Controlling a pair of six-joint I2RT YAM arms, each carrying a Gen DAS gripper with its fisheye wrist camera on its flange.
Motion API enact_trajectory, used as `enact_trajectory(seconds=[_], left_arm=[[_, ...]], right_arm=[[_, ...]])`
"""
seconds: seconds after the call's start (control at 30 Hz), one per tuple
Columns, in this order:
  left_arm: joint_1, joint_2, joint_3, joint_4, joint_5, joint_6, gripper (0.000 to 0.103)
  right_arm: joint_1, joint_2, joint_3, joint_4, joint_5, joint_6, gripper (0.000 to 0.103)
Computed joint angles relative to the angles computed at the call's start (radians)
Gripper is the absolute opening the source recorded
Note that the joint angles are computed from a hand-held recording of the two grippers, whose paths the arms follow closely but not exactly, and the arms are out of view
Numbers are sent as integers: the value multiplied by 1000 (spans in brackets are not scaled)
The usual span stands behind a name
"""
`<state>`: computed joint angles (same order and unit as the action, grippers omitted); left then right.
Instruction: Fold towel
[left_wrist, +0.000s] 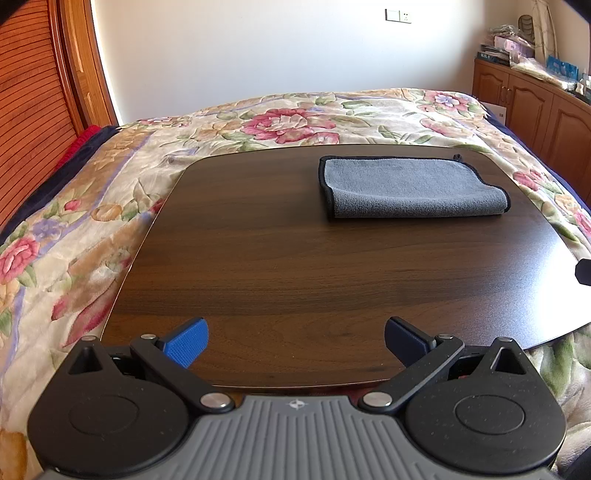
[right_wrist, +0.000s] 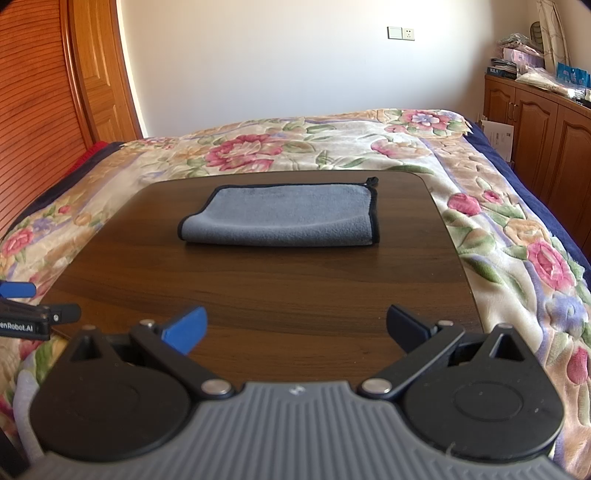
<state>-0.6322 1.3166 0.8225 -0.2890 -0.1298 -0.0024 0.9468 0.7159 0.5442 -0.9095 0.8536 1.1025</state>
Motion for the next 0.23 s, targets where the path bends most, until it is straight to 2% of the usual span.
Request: enact_trajectory(seconds=[0.23], left_arm=[[0,0,0,0,0,0,103]], right_arm=[[2,4,2,0,1,2,103]])
